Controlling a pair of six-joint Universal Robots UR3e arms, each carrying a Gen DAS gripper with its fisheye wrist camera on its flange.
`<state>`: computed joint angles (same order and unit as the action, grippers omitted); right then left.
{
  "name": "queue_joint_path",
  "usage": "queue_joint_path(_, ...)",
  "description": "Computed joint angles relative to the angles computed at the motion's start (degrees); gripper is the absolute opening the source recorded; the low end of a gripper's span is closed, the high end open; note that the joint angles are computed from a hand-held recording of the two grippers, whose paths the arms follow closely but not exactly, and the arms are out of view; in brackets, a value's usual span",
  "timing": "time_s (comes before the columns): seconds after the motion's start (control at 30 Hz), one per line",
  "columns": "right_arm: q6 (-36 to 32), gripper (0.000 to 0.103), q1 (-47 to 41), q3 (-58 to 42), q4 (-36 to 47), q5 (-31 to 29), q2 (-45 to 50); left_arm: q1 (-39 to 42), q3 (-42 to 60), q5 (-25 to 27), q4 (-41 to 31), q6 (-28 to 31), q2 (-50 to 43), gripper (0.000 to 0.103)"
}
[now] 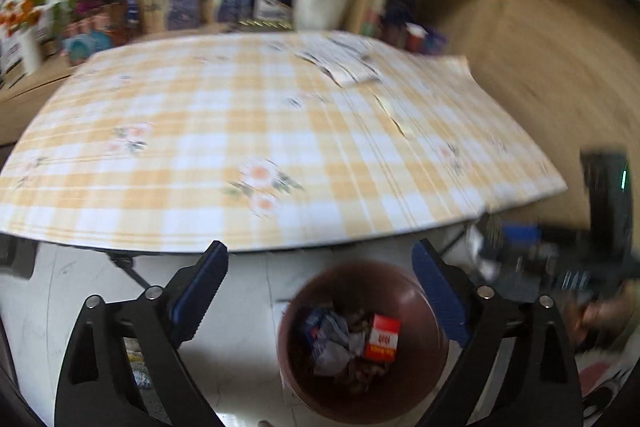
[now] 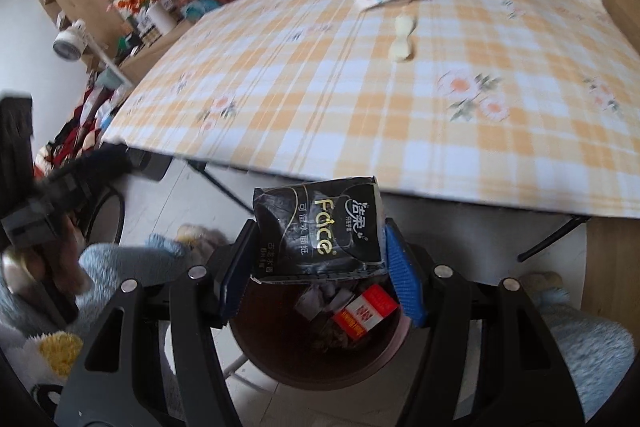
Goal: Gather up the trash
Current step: 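Lower the black Face packet into the bin and open the right tool, then grasp the white plastic spork with the right tool while the left tool reaches toward the paper cards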
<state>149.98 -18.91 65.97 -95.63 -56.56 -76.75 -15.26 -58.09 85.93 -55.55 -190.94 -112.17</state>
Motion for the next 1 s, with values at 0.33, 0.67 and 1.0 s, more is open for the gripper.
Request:
queue_joint_path(0.33, -1.98, 0.063, 5.55, -0.43, 3.93, -4.27, 4.11, 3.38, -7.42, 4.15, 2.86, -5.82, 6.37, 0.094)
queue_joint_path(0.67, -2.34, 0.082, 7.8, -3.92, 7.65, -7.5, 7.88, 4.37, -12.13, 4.51, 3.68, -7.94, 8.22, 0.094)
queue_joint_path(1.0, -0.98, 0.078, 5.25, -10.06, 5.06, -3.3, 8.65, 4.46, -9.52, 4.38, 3.11, -8.85, 5.99, 0.094)
